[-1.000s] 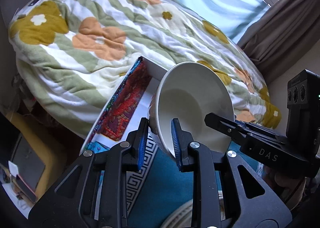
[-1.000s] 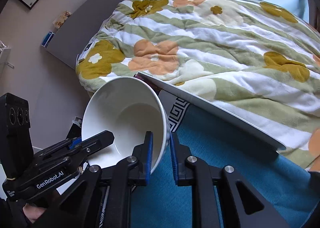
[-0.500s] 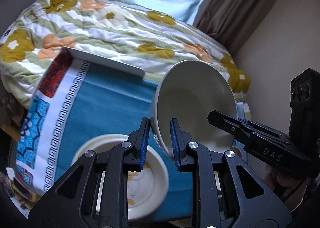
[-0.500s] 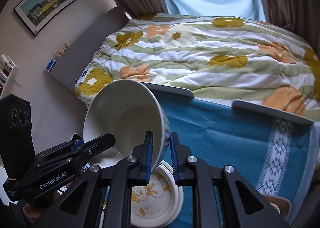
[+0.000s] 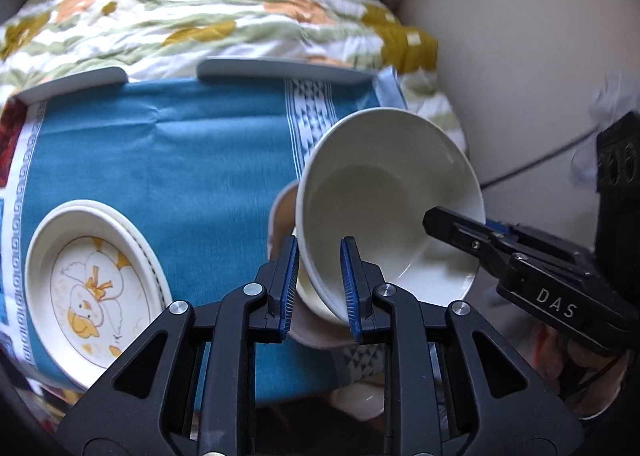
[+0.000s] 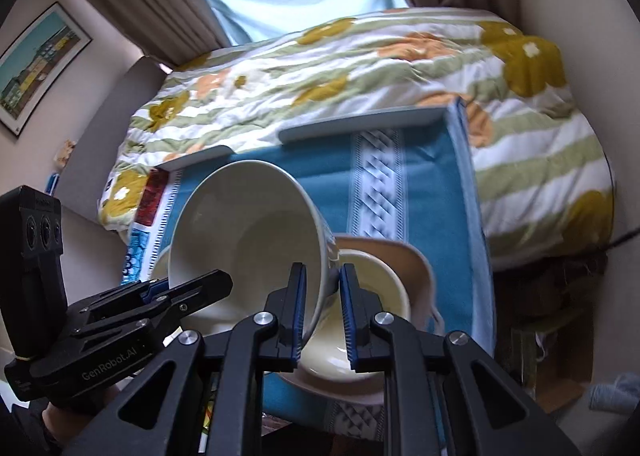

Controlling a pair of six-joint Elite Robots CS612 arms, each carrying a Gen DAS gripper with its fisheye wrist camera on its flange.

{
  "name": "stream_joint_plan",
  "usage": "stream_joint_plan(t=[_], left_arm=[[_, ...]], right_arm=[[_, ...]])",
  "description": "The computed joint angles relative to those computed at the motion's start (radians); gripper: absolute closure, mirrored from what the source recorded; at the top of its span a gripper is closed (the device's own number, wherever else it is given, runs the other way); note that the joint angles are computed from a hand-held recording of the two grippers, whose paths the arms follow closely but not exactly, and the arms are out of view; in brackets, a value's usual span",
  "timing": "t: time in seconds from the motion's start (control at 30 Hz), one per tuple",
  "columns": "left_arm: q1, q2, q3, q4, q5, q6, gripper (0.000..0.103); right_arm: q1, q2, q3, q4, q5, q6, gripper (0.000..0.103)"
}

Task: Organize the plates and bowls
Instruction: 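Carry the white bowl over the cream bowl and lower it inside, then open both grippers and move them to the pink dish rim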

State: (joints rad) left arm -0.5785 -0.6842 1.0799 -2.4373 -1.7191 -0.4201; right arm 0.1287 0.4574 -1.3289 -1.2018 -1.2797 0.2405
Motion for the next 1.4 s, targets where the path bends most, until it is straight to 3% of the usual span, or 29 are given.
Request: stream_joint_plan(t=[0.2,0.37,0.6,0.87,1.4], left_arm=[[-0.009,0.036,-0.049,0.105,-0.002,0.070,0.084],[-0.023,0.053,-0.081,0.160,0.072,0.145,0.084],[-0.032,0.075,-0.125,0.229,0.135,0.207,0.084],[-0.040,0.081,-0.131,0.227,0.182,0.244,0.084],[-0.038,0.074,-0.112,0.192,0.180,0.245,0.084]], right_arm=[[-0.006,0.042,-0.045,0.059,-0.030,0.054,0.087],[-0.006,0.057,-0.055,0.071,-0.040,0.065,0.087],[0.007,0.052,-0.046,0.073,-0.112,0.076,0.087],[0.006,0.061,-0.055,0.084,-0.103,0.102,0.087],[0.008,0.064,-0.062,0.076,-0.099,0.113,0.087]])
